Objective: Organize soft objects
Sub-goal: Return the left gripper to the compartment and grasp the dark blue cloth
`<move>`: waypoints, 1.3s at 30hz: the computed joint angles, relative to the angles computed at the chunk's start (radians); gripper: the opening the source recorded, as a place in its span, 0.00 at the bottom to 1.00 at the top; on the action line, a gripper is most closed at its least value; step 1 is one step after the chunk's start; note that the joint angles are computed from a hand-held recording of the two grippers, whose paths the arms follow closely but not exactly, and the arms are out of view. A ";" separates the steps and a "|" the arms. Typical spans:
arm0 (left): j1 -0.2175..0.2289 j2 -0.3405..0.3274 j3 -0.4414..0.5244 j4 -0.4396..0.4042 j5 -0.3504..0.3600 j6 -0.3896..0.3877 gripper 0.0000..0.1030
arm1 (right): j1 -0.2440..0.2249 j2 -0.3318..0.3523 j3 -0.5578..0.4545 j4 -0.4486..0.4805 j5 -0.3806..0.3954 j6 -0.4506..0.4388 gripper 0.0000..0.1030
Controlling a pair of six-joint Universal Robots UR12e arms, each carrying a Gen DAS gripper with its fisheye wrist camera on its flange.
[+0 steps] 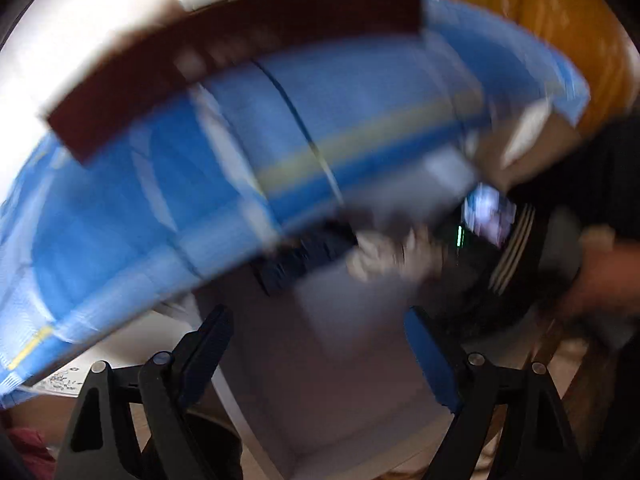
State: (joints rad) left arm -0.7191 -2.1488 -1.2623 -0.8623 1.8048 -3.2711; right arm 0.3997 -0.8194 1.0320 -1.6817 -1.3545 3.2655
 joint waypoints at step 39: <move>0.069 -0.135 0.054 -0.117 -0.150 0.245 0.82 | -0.038 -0.049 0.068 0.015 0.037 0.045 0.40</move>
